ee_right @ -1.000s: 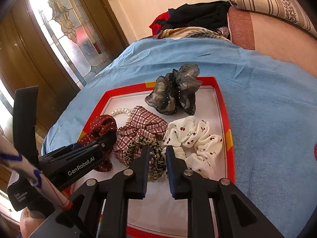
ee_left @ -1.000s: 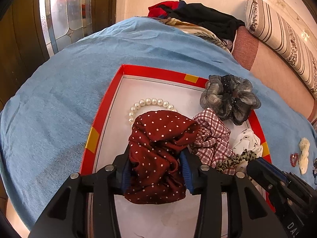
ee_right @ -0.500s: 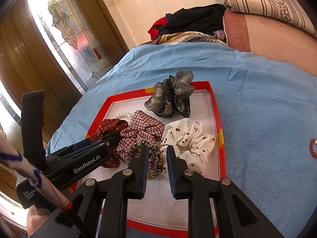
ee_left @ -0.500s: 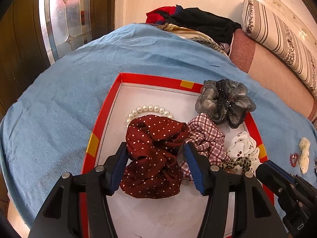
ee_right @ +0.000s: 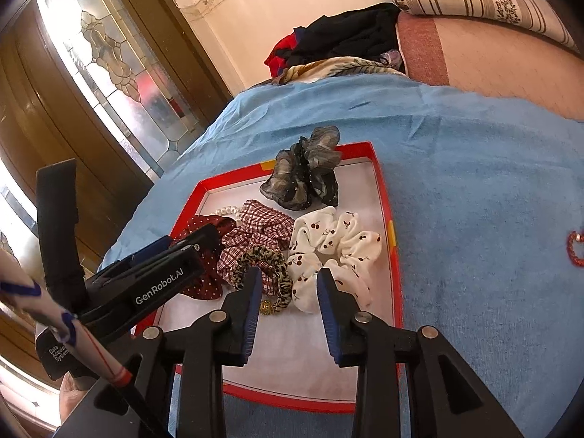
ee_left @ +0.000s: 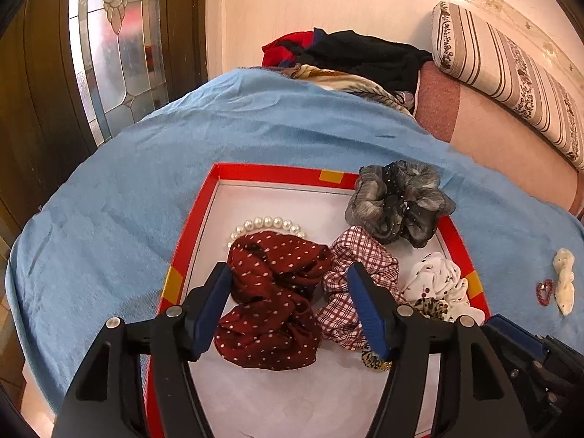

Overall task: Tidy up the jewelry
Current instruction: 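Move both open tools toward the red bead bracelet and cream scrunchie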

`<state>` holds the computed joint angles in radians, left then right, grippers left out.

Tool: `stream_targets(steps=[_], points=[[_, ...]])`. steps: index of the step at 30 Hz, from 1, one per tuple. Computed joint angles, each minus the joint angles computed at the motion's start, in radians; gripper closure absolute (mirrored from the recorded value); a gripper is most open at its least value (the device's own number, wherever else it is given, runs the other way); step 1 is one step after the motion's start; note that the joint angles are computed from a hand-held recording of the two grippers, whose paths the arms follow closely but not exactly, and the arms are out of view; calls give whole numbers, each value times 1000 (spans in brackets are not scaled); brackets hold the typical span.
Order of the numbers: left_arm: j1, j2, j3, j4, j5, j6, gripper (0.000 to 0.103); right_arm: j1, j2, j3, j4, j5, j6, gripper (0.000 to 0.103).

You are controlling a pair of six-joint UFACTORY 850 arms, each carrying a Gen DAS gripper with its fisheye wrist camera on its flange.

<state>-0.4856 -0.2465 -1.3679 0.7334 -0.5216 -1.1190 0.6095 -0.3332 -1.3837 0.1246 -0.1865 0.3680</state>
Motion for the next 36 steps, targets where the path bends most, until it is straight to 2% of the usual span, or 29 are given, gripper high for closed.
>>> stream_targets(steps=[6, 21, 26, 32, 36], points=[[-8, -1, -6, 21, 3, -25, 36, -5, 8, 10, 36, 2, -35, 64], [-56, -25, -44, 95, 25, -85, 36, -47, 63, 75, 173, 17, -154, 62], [-89, -49, -75, 105, 31, -90, 36, -84, 104, 116, 199, 26, -177, 60], [-159, -85, -121, 187, 29, -117, 36, -150, 184, 198, 192, 38, -164, 57], [-208, -115, -157, 185, 41, -72, 36, -213, 235, 256, 301, 39, -261, 56]])
